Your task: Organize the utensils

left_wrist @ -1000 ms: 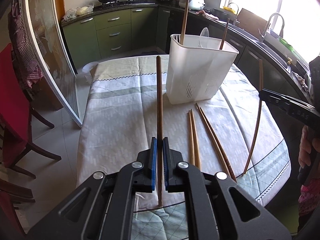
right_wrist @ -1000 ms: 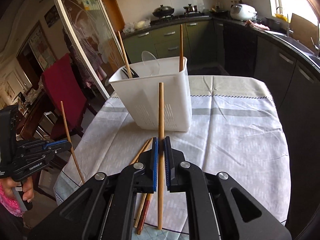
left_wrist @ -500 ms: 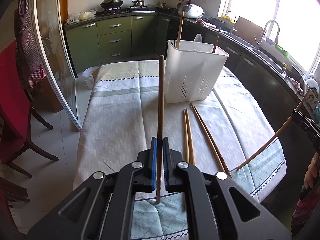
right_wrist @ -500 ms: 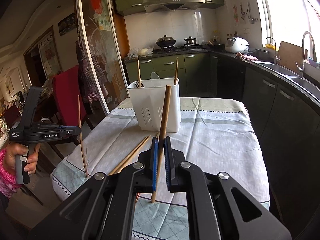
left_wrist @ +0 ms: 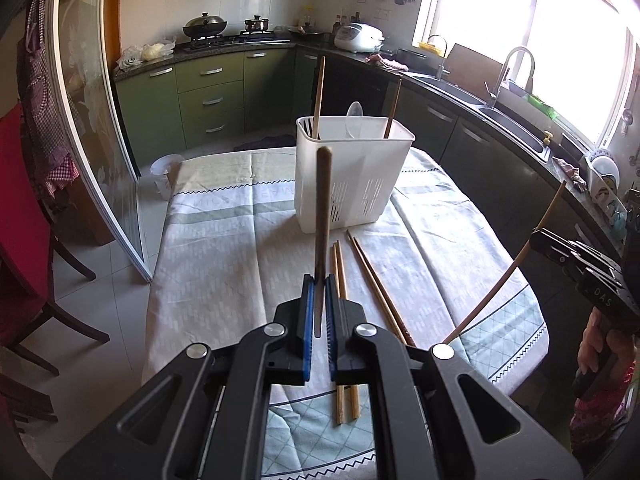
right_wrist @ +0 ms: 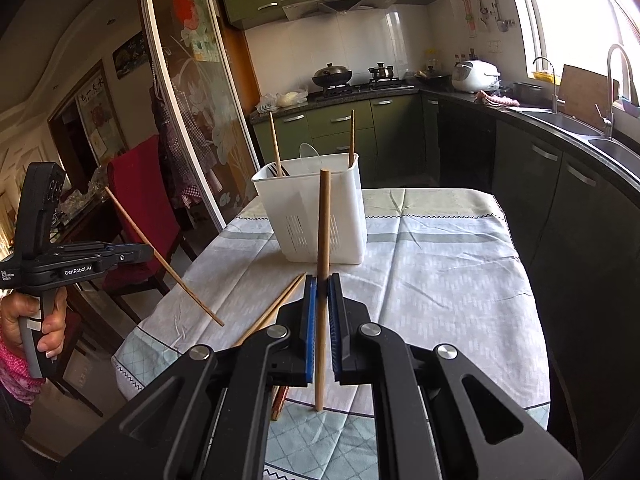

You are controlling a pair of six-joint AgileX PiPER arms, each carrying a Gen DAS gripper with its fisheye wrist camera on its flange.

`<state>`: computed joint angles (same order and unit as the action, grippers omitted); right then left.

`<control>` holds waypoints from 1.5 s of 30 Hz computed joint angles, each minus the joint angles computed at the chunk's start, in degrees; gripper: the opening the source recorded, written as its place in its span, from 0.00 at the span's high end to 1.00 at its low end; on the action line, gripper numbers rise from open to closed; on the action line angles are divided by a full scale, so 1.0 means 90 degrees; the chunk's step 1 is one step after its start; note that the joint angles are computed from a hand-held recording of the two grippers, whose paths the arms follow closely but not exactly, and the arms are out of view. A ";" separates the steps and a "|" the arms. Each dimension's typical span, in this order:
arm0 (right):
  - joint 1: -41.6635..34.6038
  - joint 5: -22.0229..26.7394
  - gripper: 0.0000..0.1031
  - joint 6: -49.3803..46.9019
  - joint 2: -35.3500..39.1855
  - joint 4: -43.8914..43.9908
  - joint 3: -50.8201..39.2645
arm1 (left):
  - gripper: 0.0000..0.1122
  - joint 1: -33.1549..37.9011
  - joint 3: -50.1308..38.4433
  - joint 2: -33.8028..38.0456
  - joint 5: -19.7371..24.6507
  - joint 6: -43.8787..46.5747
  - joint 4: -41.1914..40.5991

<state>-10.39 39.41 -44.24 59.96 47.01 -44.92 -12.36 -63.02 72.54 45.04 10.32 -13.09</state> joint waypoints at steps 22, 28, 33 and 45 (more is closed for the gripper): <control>0.0070 0.1038 0.93 0.1702 0.2328 -0.0180 -0.4959 | 0.95 -0.0281 -0.5003 0.2100 0.1402 -0.0552 0.0316; 0.0454 0.0274 0.93 0.2573 0.3402 -0.1015 -0.6305 | 0.95 -0.0394 -0.6240 0.3161 0.1128 -0.0889 0.0651; 0.0777 0.0027 0.93 0.3181 0.4288 -0.1853 -0.6876 | 0.95 -0.0443 -0.6320 0.3861 0.0973 -0.1053 0.0829; 0.1138 0.0811 0.92 0.3535 0.5582 -0.2644 -0.7321 | 0.94 -0.0388 -0.6375 0.4766 0.2034 -0.1104 0.0769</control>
